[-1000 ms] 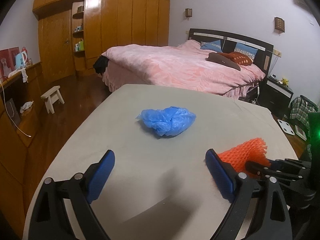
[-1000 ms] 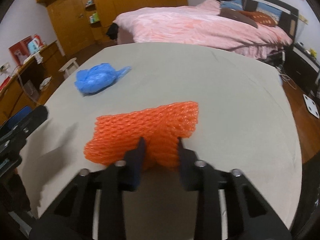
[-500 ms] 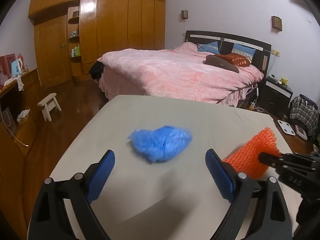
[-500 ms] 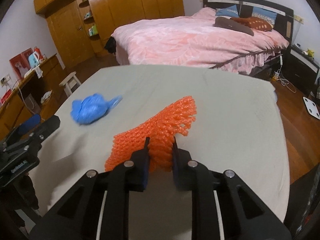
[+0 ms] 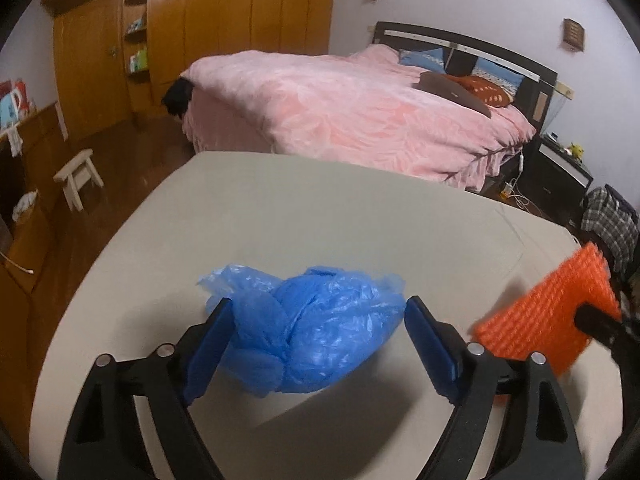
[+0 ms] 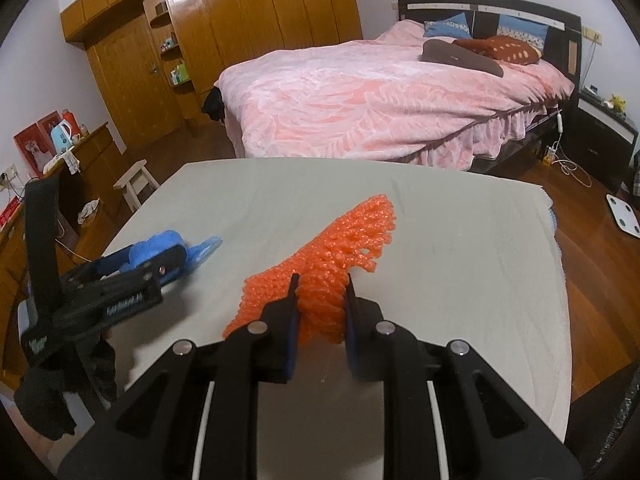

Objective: Collect trash
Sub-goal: 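Grasp the orange mesh pad with the right gripper while the left grasps the blue bag, then lift the blue bag and orange mesh pad and carry both grippers over the bin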

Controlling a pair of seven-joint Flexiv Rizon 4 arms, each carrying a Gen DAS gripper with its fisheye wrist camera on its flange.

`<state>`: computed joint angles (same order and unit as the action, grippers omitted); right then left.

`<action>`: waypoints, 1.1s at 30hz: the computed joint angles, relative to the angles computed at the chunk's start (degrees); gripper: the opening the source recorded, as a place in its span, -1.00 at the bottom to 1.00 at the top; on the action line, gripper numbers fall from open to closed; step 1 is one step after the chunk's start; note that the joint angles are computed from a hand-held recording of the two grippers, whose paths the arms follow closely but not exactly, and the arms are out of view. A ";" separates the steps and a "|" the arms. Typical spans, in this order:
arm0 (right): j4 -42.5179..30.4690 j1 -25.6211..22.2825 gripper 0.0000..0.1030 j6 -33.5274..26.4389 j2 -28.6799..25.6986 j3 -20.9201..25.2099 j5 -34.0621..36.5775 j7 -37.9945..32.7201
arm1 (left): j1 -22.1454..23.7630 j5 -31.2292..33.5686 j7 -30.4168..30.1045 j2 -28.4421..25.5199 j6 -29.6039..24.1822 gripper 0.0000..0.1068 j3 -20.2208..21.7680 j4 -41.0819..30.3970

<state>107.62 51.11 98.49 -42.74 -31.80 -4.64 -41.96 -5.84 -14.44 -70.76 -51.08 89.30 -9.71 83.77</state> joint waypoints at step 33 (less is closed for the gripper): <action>14.34 19.70 -0.64 5.68 9.05 -15.18 11.54 -7.77 | 5.09 6.49 -4.41 16.10 12.89 -0.02 -8.22 21.59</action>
